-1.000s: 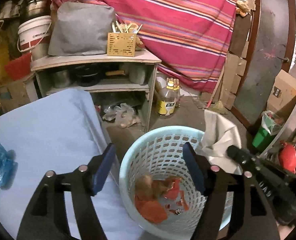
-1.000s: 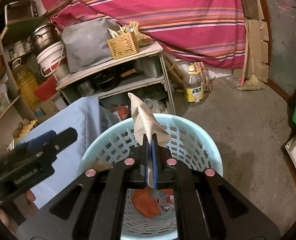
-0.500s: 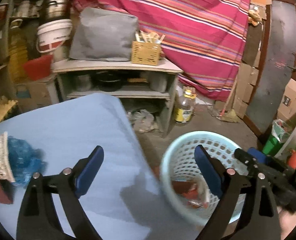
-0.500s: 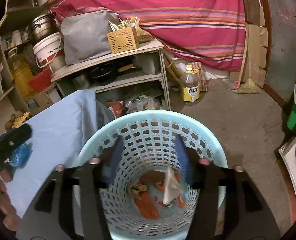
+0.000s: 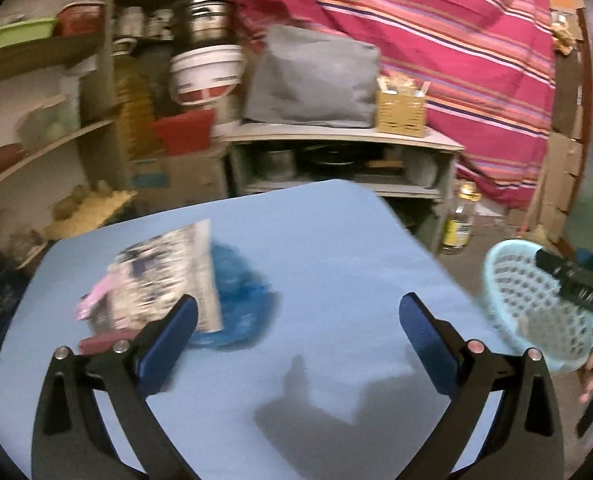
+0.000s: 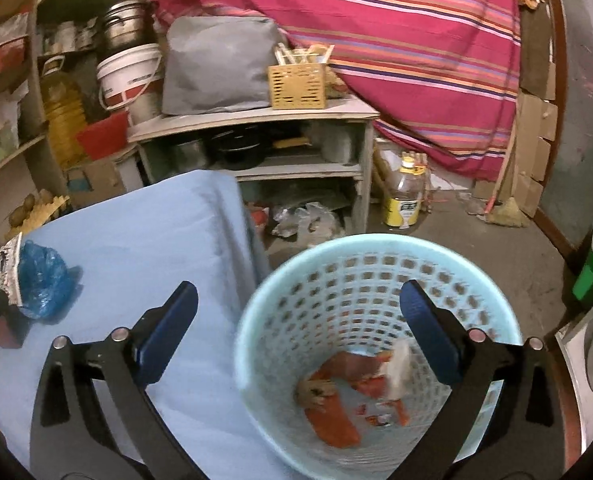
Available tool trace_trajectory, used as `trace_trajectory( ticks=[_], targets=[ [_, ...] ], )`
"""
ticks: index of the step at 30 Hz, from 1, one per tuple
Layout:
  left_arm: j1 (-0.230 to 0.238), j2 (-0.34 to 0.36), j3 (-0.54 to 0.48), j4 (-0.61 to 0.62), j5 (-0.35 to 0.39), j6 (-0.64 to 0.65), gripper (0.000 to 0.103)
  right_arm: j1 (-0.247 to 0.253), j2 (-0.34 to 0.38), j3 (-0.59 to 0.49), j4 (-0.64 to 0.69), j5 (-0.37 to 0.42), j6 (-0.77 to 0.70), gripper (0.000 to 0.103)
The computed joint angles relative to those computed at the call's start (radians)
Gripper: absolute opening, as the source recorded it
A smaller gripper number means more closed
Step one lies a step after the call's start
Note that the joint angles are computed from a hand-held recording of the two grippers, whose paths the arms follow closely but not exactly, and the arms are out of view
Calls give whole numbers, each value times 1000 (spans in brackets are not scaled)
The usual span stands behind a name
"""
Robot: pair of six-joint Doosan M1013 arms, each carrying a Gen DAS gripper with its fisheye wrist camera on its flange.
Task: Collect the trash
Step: 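Move the left tool back to the table and grasp the maroon scouring pad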
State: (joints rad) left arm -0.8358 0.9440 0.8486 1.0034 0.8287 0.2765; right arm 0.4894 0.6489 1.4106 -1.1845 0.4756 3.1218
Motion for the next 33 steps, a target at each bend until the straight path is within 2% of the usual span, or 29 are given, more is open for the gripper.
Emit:
trace_trajectory(
  ticks=[5,8,13,22,26,29,33],
  targets=[
    [27,-48,115,-2,2,-97,98,33,41,-68,55,9,-96,98],
    [38,-60,156,15,35,-143,98,48,66,-110,92,7,-151,98],
    [61,-82,215,19,39,-201,98,69,102,-169,146,5,-218,98],
    [104,-84,236,-110,1,-155,98,94,152,-251,238,8,-347,98],
    [125,-81,229,-189,-32,-92,98,100,163,-268,251,13,-373,98],
    [128,-73,217,-212,-21,-49,98,104,168,-276,254,18,-385,98],
    [134,-75,222,-233,-48,-13,96,107,173,-286,270,22,-402,98]
  ],
)
